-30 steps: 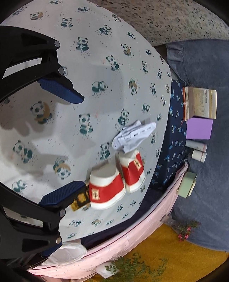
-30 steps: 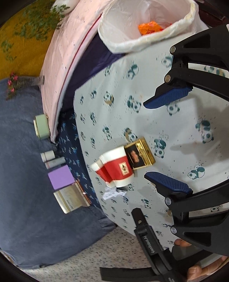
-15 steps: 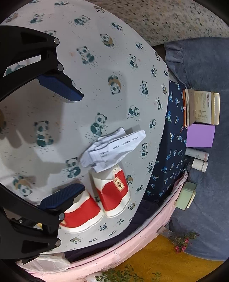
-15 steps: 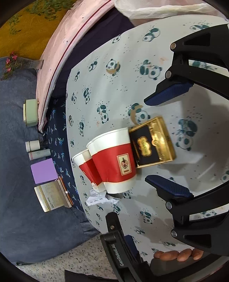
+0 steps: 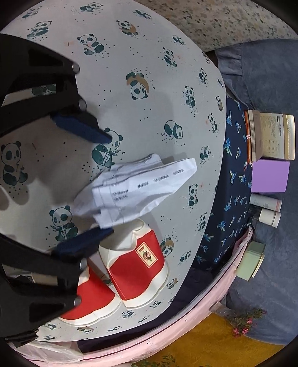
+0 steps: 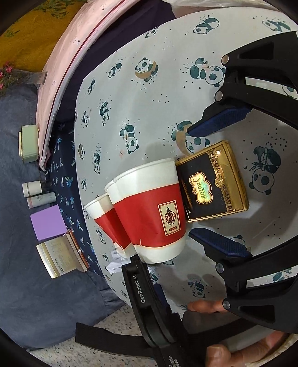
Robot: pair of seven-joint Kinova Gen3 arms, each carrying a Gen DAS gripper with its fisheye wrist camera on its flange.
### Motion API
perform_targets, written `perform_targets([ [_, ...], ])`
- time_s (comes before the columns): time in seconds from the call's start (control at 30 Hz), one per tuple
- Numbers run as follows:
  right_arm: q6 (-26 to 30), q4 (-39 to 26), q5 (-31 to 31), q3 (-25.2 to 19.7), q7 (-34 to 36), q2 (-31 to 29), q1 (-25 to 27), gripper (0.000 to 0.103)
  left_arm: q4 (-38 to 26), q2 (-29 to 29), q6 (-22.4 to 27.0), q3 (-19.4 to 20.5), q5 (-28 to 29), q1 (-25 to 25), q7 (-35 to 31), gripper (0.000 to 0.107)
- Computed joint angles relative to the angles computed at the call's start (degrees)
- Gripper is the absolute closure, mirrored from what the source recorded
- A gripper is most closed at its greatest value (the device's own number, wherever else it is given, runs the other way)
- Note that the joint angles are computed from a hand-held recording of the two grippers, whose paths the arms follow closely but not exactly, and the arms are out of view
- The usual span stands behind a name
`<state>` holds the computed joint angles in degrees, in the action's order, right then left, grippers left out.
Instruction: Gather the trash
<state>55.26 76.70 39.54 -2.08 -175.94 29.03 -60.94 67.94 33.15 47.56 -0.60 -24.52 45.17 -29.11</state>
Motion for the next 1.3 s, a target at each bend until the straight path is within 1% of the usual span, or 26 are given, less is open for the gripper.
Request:
perform_targets([
  [0.03,0.16,-0.11,-0.03,-0.05,0.16,0.07,-0.02,0.025,0.27,-0.21,-0.44,0.47,0.36,-0.38,-0.64,0.058],
  [0.07,0.26,-0.13,-0.06,-0.09,0.32,0.08,-0.02,0.026,0.08,-0.23,-0.23,1.03,0.82,-0.76,-1.64,0.070],
  [0.2,0.66,0.19,0.03,-0.08,0.07,-0.09,-0.33,0.034,1.55,-1.40,-0.57,1.51,1.59,-0.51,-2.77,0.081],
  [0.27,0.75,0.79,0.16,-0.19,-0.35,-0.50,-0.59,0.038,3.15,-2.44,-0.77,1.27,1.29,0.39,-1.85,0.081],
  [0.37,0.55,2.63,0.90,-0.42,-2.05,-1.59,-1.33,0.041,5.98,-4.24,-1.47,1.55,1.19,1.30,-0.05,0.081],
  [0.57,1.16,7.07,3.26,-1.71,-8.01,-4.33,-3.29,0.045,10.77,-7.51,-2.31,3.30,0.01,3.58,2.93,0.081],
  [0.67,2.62,9.17,4.42,-3.00,-11.56,-5.79,-4.45,0.045,12.45,-8.77,-2.52,4.55,-0.29,4.67,4.02,0.081],
  [0.93,7.06,15.68,7.39,-7.67,-23.56,-10.72,-7.18,0.046,13.52,-10.53,-2.03,7.27,-0.52,6.95,5.15,0.082],
  [1.07,10.37,18.46,9.08,-10.24,-29.57,-13.39,-8.03,0.046,12.37,-10.72,-0.52,7.79,-2.04,9.43,6.13,0.082],
  [1.23,14.96,20.44,11.15,-13.54,-34.80,-16.00,-8.62,0.046,9.88,-10.10,1.59,8.32,-3.90,12.40,6.91,0.082],
  [1.3,16.61,20.98,11.62,-14.77,-36.17,-16.80,-8.61,0.047,8.70,-9.66,2.36,8.56,-4.36,13.39,6.84,0.083],
])
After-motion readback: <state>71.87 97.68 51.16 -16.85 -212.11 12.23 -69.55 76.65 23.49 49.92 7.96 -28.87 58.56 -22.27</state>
